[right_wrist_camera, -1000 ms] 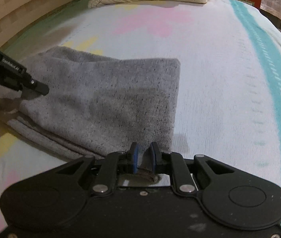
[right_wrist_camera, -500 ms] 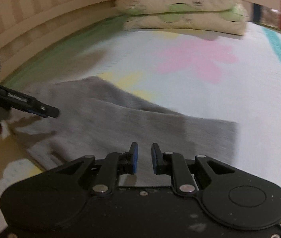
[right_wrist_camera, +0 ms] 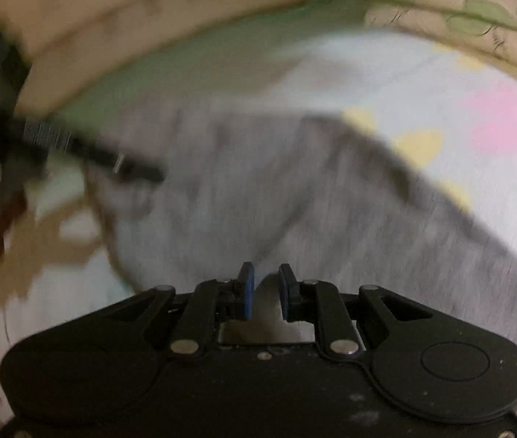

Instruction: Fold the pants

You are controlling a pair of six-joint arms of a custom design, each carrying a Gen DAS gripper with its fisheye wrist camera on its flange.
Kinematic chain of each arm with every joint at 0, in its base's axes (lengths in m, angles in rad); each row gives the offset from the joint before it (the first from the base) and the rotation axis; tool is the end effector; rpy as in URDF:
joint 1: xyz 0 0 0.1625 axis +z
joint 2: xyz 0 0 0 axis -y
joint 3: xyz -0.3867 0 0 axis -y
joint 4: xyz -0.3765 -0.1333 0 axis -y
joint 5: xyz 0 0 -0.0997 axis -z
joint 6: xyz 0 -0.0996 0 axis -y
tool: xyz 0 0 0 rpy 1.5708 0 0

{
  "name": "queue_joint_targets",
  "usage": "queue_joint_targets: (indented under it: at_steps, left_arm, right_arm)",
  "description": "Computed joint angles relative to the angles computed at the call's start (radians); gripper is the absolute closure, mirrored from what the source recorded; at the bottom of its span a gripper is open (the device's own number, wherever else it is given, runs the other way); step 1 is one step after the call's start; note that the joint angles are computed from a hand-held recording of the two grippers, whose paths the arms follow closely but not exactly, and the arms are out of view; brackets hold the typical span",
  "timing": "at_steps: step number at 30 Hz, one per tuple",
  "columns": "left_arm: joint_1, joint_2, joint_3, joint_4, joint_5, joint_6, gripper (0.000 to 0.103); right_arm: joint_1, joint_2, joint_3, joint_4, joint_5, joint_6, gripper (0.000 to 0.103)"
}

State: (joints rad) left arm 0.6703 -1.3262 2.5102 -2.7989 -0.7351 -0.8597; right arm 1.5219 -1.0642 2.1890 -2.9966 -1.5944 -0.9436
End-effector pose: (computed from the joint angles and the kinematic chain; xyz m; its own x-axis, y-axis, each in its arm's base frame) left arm -0.1363 -0.3725 0.1267 -0.8818 -0.1405 -0.4502 0.1759 0.7878 -0.5902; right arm 0.1076 -0.4806 0.0954 -0.6236 -0.7396 0.2533 -0.7808 0.6050 -0.1557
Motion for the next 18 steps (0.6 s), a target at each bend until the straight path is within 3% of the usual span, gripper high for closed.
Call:
queue_joint_targets:
  at_steps: [6, 8, 12, 14, 18]
  left_arm:
    - [0.0, -0.124, 0.059, 0.106, 0.018, -0.108, 0.019]
    - [-0.013, -0.16, 0.077, 0.132, 0.025, -0.124, 0.018]
    - [-0.022, -0.22, 0.108, 0.132, 0.01, -0.101, 0.018]
    - [-0.034, -0.254, 0.124, 0.158, 0.012, -0.111, 0.018]
    - [-0.076, -0.341, 0.163, 0.259, 0.02, -0.205, 0.014]
  right_arm:
    - [0.054, 0.165, -0.178, -0.063, 0.008, 0.053, 0.087]
    - [0.073, 0.241, -0.249, -0.077, -0.015, 0.07, 0.088]
    - [0.102, 0.376, -0.416, 0.002, -0.098, 0.163, 0.088]
    - [0.115, 0.447, -0.488, 0.004, -0.144, 0.216, 0.094]
    - [0.141, 0.505, -0.547, -0.001, -0.176, 0.268, 0.099]
